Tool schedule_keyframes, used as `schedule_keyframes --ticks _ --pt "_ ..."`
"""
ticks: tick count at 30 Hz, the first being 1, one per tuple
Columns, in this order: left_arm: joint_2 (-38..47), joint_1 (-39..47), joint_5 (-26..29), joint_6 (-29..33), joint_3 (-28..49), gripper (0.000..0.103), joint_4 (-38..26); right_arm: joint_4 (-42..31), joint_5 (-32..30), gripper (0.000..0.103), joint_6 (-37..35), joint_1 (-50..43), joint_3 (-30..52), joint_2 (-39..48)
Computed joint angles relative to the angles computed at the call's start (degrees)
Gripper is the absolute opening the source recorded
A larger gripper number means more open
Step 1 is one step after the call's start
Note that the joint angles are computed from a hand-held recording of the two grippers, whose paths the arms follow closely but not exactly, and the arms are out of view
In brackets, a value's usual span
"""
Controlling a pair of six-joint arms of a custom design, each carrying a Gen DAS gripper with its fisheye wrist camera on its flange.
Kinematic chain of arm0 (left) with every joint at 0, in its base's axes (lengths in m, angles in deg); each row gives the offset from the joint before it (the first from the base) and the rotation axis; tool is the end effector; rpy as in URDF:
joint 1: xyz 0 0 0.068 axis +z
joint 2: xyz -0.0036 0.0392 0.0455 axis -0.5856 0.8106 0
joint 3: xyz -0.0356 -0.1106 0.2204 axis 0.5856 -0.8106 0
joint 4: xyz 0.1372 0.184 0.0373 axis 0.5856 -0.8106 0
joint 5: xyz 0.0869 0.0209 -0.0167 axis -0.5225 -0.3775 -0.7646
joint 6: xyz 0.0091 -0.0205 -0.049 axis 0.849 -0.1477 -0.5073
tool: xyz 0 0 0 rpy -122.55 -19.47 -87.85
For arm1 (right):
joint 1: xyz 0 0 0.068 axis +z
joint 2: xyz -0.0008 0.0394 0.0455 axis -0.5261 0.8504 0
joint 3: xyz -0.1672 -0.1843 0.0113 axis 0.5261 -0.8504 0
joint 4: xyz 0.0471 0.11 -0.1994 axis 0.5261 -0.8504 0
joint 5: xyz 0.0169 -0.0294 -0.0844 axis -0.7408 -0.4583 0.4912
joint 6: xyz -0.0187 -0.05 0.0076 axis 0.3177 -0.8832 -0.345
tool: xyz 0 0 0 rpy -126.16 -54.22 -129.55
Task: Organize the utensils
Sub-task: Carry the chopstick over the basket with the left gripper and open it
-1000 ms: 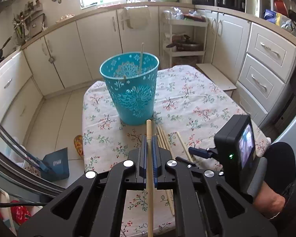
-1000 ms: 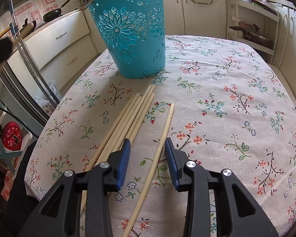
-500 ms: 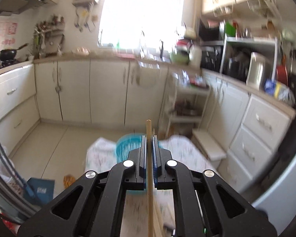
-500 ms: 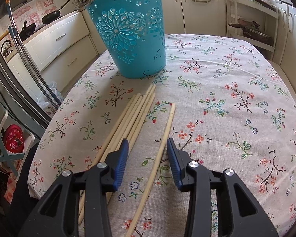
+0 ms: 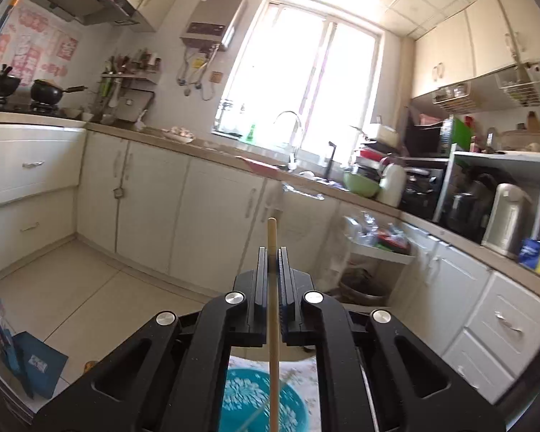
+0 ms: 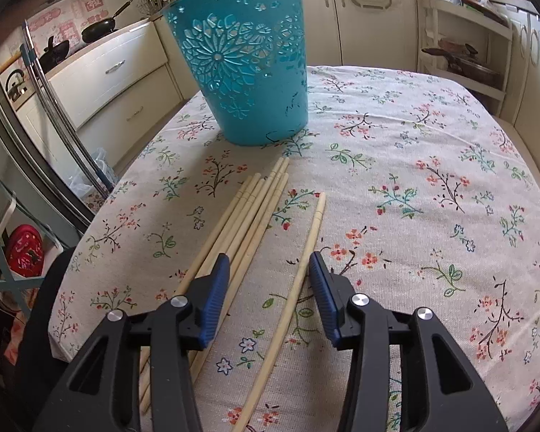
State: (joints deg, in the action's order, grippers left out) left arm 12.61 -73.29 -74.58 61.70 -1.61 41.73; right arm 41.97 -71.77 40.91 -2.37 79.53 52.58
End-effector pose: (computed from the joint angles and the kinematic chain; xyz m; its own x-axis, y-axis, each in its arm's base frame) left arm 0.2497 -0.1646 0.3090 -0.1702 -0.2747 -0.9463 -0.0436 0.9615 -0.2713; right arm 0.1126 0.0671 0.0924 -0.7739 -0.1852 -0.6057 -0.3774 0.9028 0.2063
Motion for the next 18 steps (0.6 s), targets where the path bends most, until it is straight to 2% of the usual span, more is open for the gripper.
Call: schedule_keyframes --ticks 5,9,15,17,18 --pt "7.8 3.3 2.7 -3.3 0.8 0.005 3.5 1.3 3.3 0.051 0.5 3.5 -0.1 1.0" --pt "10.2 3.1 2.7 -3.1 -0.4 0.005 3.5 1.9 2.9 0.051 0.3 3.0 -0.2 1.5" --pt "10.2 1.5 2.8 -1.6 -2.7 0.005 -2.3 1.8 1.8 0.051 -0.1 1.9 -0.2 1.5" --pt "8.1 0.5 2.0 -1.9 -4.9 0.007 -4.4 1.3 -0.1 0.051 -0.6 0.1 -0.1 1.2" --pt "6.4 -0.3 0.6 -2.3 -6.7 0.013 -5.2 1.0 -1.5 0.051 -0.8 -1.2 -0.1 0.9"
